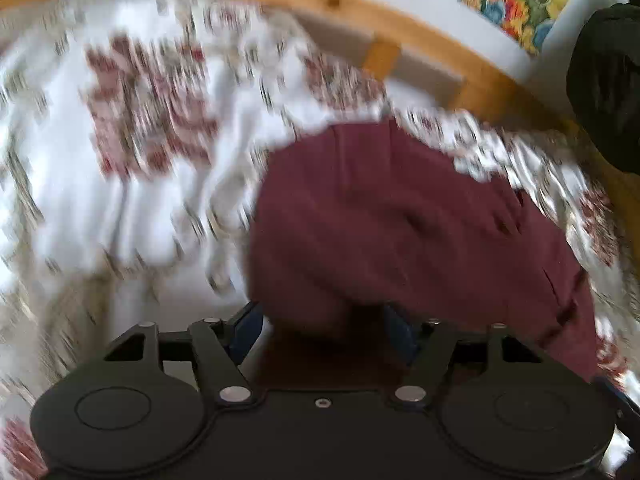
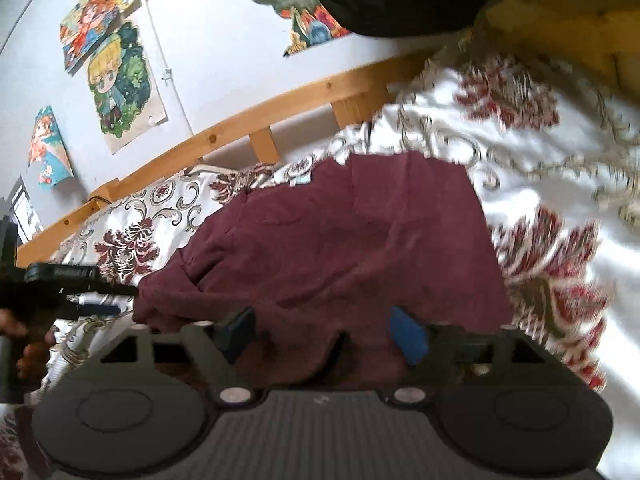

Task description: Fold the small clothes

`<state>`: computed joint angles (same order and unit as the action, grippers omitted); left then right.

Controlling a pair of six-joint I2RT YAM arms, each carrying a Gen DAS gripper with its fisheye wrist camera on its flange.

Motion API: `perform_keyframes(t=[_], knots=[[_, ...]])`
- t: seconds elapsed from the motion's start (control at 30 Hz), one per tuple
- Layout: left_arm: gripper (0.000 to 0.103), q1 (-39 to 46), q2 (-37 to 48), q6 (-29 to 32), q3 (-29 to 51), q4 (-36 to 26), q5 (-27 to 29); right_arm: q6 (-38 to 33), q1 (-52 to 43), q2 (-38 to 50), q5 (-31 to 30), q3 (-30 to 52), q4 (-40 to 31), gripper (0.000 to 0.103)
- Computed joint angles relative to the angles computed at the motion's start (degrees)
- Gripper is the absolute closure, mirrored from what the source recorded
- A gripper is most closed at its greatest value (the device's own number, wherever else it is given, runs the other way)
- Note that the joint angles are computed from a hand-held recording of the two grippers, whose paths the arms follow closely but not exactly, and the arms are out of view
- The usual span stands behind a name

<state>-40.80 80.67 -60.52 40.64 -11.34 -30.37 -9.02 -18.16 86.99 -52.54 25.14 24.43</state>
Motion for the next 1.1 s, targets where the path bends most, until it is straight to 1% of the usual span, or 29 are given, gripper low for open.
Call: perform_keyframes(t=[0.07, 0.13, 0.2, 0.23, 0.27, 0.33, 0.37, 0.4, 0.43, 0.47, 0.5, 0.53, 0.6, 0.63, 0.67, 0.73, 0.77, 0.8, 0.83, 0.87, 0.93, 0.97, 1.03, 1.1], knots=[[0.054, 2.18, -0.16, -1.92, -2.50, 4.21, 4.84, -0.88, 0.46, -1.65, 1.64, 0.65, -1.78, 0.017], [0.055, 3.22, 0.49, -4.26, -4.73, 8.56, 7.44, -1.67, 1.32, -3.16, 3.22, 2.15, -4.66, 0.015], [0.059, 4.12, 0.63, -4.31, -7.17, 14.24, 9.10, -2.90, 3.48, -3.46, 5.24, 5.76, -8.94, 0.015], [0.067, 4.92, 1.06, -4.02, -7.85, 16.40, 10.47, -3.39, 4.98, -3.29, 6.59, 7.67, -10.95, 0.015], [0.080, 5.08, 1.45, -3.98, -7.99, 16.92, 10.74, -4.12, 7.13, -2.54, 8.09, 10.44, -13.76, 0.015], [0.092, 5.06, 2.50, -3.80, -7.41, 15.87, 10.59, -5.47, 11.04, -0.44, 9.52, 15.19, -18.28, 0.023], [0.094, 5.19, 2.55, -3.87, -7.59, 15.92, 10.64, -6.05, 13.82, 1.11, 10.31, 18.12, -20.75, 0.032], [0.094, 5.60, 2.49, -3.83, -7.94, 16.68, 11.04, -6.86, 16.33, 2.41, 11.20, 20.59, -23.30, 0.038], [0.095, 5.83, 2.32, -3.97, -8.45, 17.36, 11.25, -8.10, 18.89, 4.10, 11.86, 23.45, -26.35, 0.039], [0.095, 5.84, 2.16, -3.99, -8.73, 17.52, 11.30, -8.97, 21.67, 5.79, 12.46, 25.68, -28.24, 0.043], [0.095, 5.94, 1.92, -3.78, -9.08, 17.75, 11.48, -9.24, 24.34, 7.00, 13.16, 26.84, -28.48, 0.048], [0.095, 5.83, 1.85, -3.81, -9.37, 18.00, 11.42, -9.84, 26.74, 7.90, 14.00, 27.72, -28.81, 0.051], [0.095, 5.53, 1.38, -3.97, -10.11, 18.26, 11.25, -14.11, 31.31, 11.52, 15.32, 32.04, -32.42, 0.052], [0.095, 5.43, 1.22, -3.93, -10.43, 18.48, 11.22, -15.11, 33.17, 12.69, 16.57, 33.05, -32.91, 0.052], [0.095, 5.41, 1.08, -3.79, -10.71, 18.74, 11.23, -15.45, 35.06, 13.94, 18.27, 33.85, -33.01, 0.052], [0.096, 5.30, 0.61, -3.50, -11.24, 18.91, 11.08, -15.82, 37.27, 15.49, 20.77, 34.40, -32.83, 0.056], [0.096, 5.20, 0.58, -3.36, -11.31, 18.91, 10.98, -16.02, 37.59, 16.15, 21.64, 34.31, -32.34, 0.072], [0.096, 5.16, 0.72, -3.09, -11.19, 18.73, 10.89, -15.48, 37.82, 16.26, 22.18, 33.80, -31.16, 0.093], [0.096, 5.07, 0.81, -2.77, -11.00, 18.30, 10.76, -14.87, 37.53, 15.88, 22.20, 32.78, -29.45, 0.097], [0.096, 4.89, 0.90, -2.47, -10.89, 18.06, 10.56, -13.80, 36.83, 14.96, 22.05, 31.14, -26.91, 0.099], [0.096, 4.67, 1.08, -1.94, -10.73, 17.76, 10.31, -11.14, 36.26, 13.24, 23.95, 28.24, -21.26, 0.100], [0.096, 4.78, 1.19, -1.66, -10.81, 18.01, 10.48, -10.18, 35.54, 13.16, 23.73, 28.14, -20.23, 0.100], [0.096, 5.11, 1.25, -1.52, -11.02, 18.41, 10.94, -9.79, 35.37, 14.54, 23.61, 30.39, -22.31, 0.100], [0.096, 5.24, 1.10, -1.46, -11.28, 18.77, 11.14, -11.02, 35.88, 14.55, 25.37, 29.66, -21.29, 0.100]])
